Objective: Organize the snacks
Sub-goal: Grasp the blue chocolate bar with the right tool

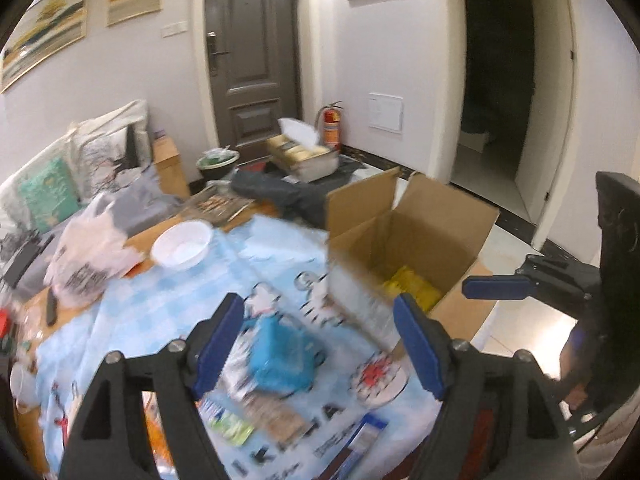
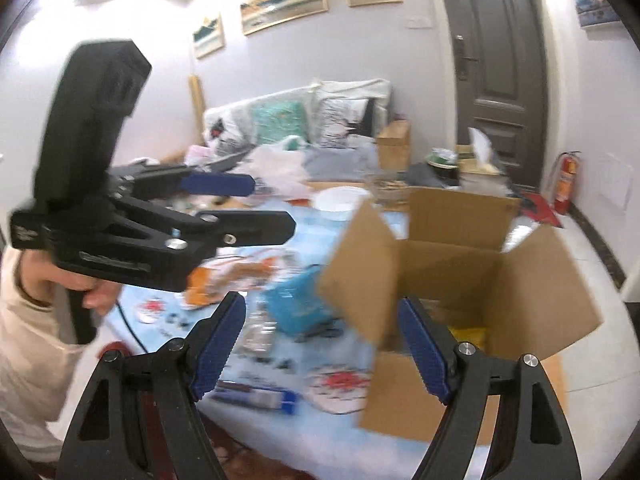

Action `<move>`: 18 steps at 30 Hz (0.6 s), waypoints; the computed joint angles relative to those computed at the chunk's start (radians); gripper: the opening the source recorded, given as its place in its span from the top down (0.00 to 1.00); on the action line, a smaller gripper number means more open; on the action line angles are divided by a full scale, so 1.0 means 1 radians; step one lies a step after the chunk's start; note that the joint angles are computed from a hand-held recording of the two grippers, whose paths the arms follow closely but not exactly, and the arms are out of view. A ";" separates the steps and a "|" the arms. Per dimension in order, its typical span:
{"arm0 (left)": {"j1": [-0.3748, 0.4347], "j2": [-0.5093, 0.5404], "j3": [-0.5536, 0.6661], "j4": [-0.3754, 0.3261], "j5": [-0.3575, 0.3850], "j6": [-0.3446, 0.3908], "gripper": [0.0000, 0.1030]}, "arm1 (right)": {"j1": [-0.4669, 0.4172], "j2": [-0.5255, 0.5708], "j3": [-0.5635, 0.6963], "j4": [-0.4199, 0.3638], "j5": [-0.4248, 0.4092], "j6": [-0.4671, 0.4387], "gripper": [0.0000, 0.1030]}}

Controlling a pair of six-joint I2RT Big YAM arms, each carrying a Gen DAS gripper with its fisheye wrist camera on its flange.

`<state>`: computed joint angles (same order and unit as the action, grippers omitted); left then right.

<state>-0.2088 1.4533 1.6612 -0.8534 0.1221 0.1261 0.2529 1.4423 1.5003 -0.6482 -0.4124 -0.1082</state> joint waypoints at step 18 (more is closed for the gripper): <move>0.291 -0.124 -0.437 0.211 0.196 -0.033 0.28 | 0.222 0.145 -0.109 -0.085 0.171 0.369 0.39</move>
